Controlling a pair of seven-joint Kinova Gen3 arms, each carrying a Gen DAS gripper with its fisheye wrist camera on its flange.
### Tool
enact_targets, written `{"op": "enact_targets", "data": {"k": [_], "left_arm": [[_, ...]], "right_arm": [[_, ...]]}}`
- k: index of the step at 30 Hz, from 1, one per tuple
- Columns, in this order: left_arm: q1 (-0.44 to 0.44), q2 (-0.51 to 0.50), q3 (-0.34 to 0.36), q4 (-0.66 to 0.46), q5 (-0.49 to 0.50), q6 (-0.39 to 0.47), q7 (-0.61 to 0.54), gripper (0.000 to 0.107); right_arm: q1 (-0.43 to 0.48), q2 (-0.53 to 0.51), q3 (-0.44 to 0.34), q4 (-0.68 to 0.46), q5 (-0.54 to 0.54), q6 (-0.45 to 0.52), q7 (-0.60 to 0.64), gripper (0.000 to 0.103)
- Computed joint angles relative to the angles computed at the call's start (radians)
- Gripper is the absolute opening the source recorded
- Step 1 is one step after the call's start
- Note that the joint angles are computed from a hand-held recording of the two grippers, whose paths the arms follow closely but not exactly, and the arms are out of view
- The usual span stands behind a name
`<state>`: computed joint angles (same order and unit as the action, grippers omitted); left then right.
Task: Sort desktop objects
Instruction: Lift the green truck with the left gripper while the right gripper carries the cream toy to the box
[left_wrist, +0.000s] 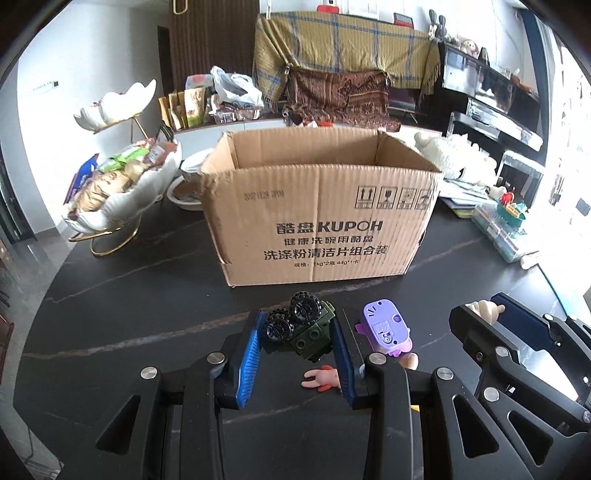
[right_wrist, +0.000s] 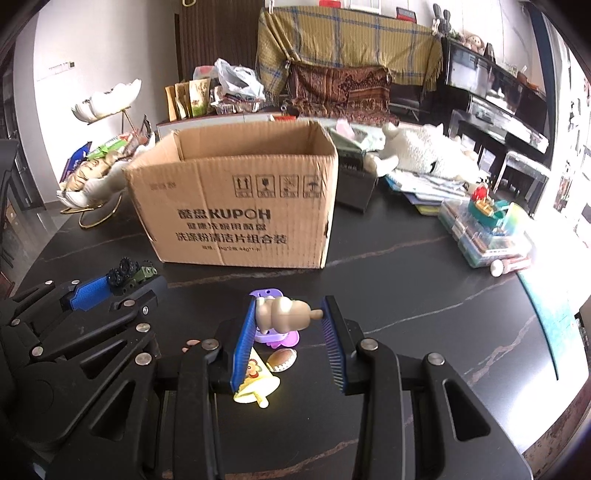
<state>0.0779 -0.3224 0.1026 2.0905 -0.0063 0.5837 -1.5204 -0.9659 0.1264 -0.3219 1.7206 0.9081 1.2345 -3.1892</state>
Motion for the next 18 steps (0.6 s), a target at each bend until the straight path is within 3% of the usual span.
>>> {"op": "enact_targets", "data": {"k": [18], "left_arm": [[0.001,-0.189,-0.090,-0.008,0.068,0.049,-0.087,0.033]], "right_arm": [[-0.139,0.005,-0.049,-0.108,0.130,0.209,-0.028,0.032]]}}
